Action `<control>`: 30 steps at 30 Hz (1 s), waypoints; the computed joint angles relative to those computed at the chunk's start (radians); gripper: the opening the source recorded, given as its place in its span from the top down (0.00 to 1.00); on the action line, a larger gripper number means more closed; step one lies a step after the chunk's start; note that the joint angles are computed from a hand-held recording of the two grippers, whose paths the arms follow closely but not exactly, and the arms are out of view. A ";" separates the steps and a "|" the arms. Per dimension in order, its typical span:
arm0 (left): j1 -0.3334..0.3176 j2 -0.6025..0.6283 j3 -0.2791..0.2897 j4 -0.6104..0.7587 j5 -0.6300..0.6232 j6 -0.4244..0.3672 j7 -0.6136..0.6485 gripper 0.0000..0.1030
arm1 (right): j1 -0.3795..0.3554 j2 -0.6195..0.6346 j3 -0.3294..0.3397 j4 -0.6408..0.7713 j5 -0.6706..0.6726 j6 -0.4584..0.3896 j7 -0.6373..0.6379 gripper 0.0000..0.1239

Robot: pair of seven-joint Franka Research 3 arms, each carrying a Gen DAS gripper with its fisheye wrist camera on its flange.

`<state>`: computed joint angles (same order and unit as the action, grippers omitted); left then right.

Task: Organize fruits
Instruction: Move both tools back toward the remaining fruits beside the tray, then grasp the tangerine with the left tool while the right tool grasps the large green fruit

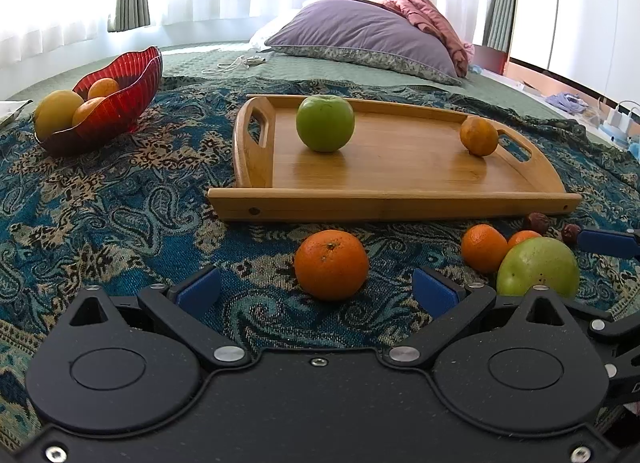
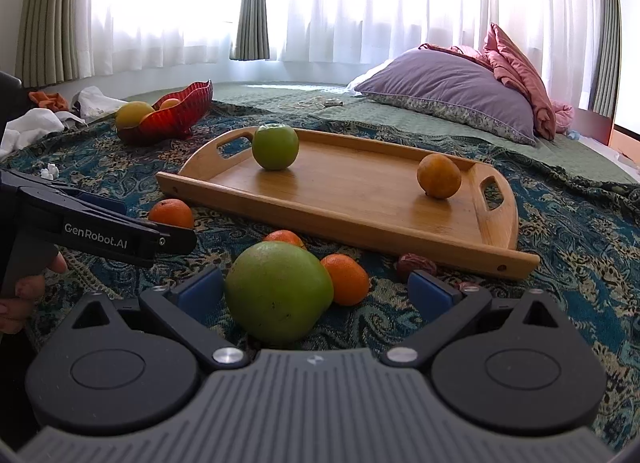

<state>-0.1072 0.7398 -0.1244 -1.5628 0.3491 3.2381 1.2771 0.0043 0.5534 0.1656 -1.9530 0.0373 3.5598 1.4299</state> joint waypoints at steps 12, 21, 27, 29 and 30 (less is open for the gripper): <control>-0.035 -0.006 0.043 -0.017 0.002 0.021 -0.012 0.12 | -0.041 0.004 0.037 -0.012 -0.054 0.002 0.053 0.23; -0.045 -0.012 0.058 -0.030 0.001 0.036 -0.019 0.30 | -0.046 0.009 0.043 -0.009 -0.077 -0.001 0.073 0.34; -0.039 -0.008 0.049 -0.021 0.001 0.032 -0.021 0.38 | -0.031 0.011 0.034 -0.008 -0.067 0.003 0.063 0.38; -0.035 -0.006 0.043 -0.017 0.002 0.029 -0.020 0.39 | -0.033 0.011 0.036 -0.009 -0.069 0.002 0.063 0.39; -0.033 -0.004 0.040 -0.015 0.002 0.028 -0.019 0.41 | -0.032 0.011 0.035 -0.009 -0.068 0.003 0.062 0.39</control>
<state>-0.1403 0.7354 -0.0846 -1.5774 0.3516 3.2659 1.2585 -0.0276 0.5644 0.2010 -1.9621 -0.0305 3.5627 1.4923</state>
